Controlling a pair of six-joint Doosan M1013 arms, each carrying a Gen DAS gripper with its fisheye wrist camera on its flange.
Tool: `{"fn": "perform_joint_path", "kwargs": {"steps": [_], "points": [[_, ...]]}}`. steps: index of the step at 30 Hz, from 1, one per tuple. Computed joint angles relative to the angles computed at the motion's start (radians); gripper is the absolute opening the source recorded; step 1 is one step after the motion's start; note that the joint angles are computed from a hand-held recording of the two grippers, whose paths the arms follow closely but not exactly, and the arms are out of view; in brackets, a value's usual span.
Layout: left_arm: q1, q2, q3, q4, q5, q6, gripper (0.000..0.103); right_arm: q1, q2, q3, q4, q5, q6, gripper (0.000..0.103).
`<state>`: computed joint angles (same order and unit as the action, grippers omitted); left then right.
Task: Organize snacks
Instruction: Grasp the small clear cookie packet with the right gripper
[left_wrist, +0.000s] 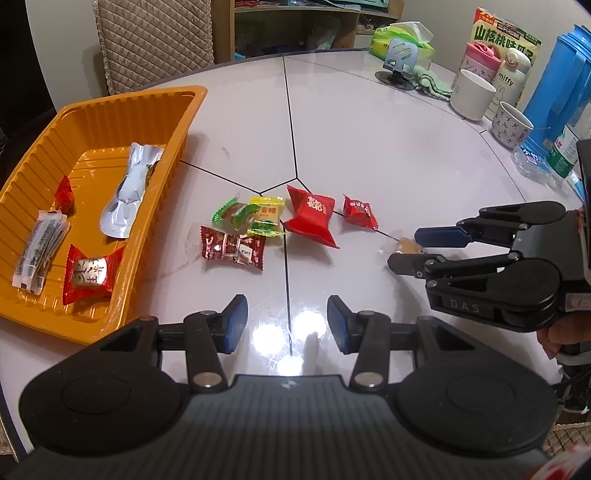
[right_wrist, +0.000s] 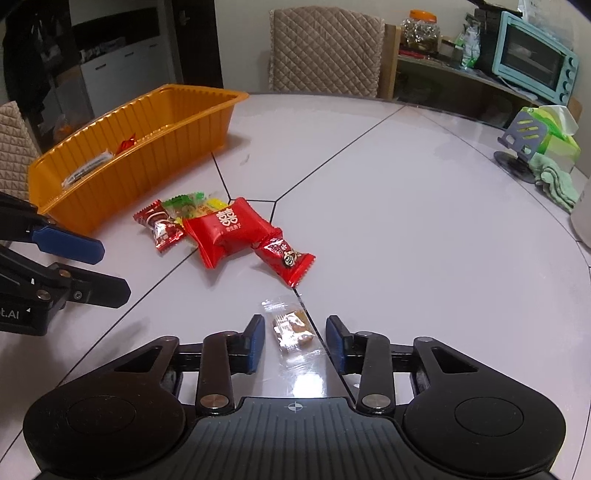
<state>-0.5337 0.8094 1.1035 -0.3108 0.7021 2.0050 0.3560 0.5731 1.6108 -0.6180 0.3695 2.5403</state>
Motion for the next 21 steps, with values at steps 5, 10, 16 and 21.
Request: {"fn": "perform_joint_path", "kwargs": {"steps": [5, 10, 16, 21], "points": [[0.0, 0.008, -0.013, -0.005, 0.005, 0.008, 0.043, 0.004, 0.001, -0.004, -0.025, 0.021, 0.021, 0.026], [-0.003, 0.012, -0.02, -0.007, 0.002, 0.021, 0.043, 0.003, 0.0, -0.003, -0.027, 0.018, 0.048, 0.022], [-0.01, 0.025, -0.038, 0.042, -0.011, -0.017, 0.043, 0.004, -0.002, -0.002, -0.03, 0.021, 0.111, 0.021], [-0.015, 0.043, -0.065, 0.112, -0.029, -0.105, 0.043, -0.001, -0.008, 0.005, -0.032, 0.017, 0.17, 0.021]]}}
